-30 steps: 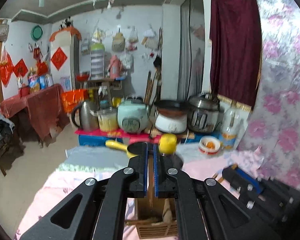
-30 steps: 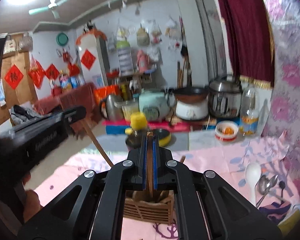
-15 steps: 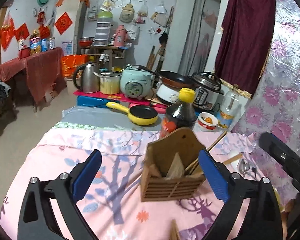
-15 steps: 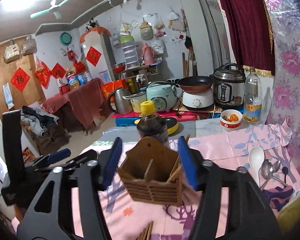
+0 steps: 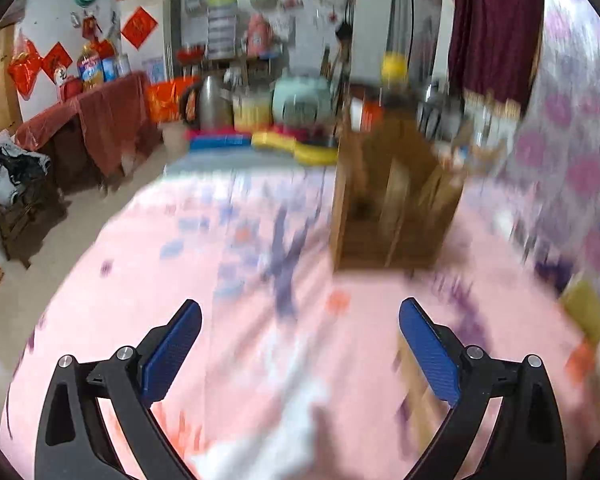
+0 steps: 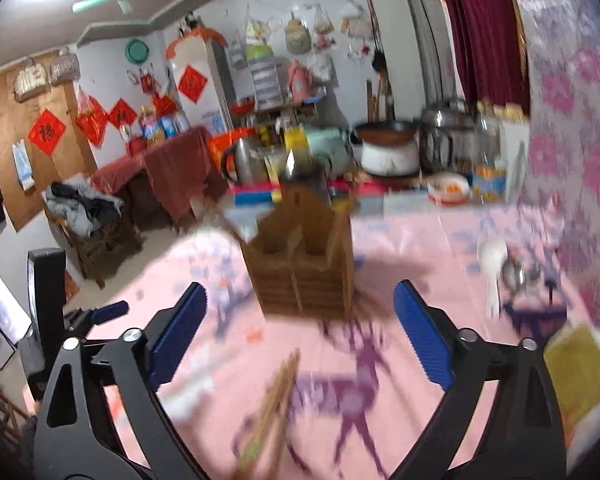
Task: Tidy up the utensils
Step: 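Move both open tools back over the chopstick pile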
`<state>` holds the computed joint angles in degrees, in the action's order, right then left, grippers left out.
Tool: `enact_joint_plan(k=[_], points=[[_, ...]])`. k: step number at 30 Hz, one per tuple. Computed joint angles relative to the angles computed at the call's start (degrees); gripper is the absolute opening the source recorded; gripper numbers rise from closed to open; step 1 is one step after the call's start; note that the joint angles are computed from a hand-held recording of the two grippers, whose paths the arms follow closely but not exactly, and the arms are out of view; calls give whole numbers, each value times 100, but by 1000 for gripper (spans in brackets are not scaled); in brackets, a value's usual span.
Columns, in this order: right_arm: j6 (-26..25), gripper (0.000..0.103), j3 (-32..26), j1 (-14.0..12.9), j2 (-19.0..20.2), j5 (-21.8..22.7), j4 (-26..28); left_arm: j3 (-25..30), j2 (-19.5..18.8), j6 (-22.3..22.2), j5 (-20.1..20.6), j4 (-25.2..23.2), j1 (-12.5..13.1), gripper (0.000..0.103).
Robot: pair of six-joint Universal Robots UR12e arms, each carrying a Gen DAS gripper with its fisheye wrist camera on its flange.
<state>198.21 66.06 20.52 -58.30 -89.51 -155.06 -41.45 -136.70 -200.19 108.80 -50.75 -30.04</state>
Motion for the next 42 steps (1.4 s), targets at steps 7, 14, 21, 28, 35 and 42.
enact_joint_plan(k=[7,14,21,28,35,42], points=[[11,95,1008,-86,-344,695,960,-768,370,99,254,-645,-122,97],[-651,95,980,63,-339,480,1291,-790,407,-48,-76,-1074,-81,97],[-1227,95,717,209,-188,232,1918,-794,424,-190,-275,-1117,-35,97],[-1388,90,571,282,-106,9,2209,-846,451,-40,-373,-922,-54,97],[-191,87,770,-9,-225,243,1893,-916,460,814,-1002,-633,-120,97],[571,88,952,-268,-302,964,1699,-966,467,2204,-1741,-666,-239,97]])
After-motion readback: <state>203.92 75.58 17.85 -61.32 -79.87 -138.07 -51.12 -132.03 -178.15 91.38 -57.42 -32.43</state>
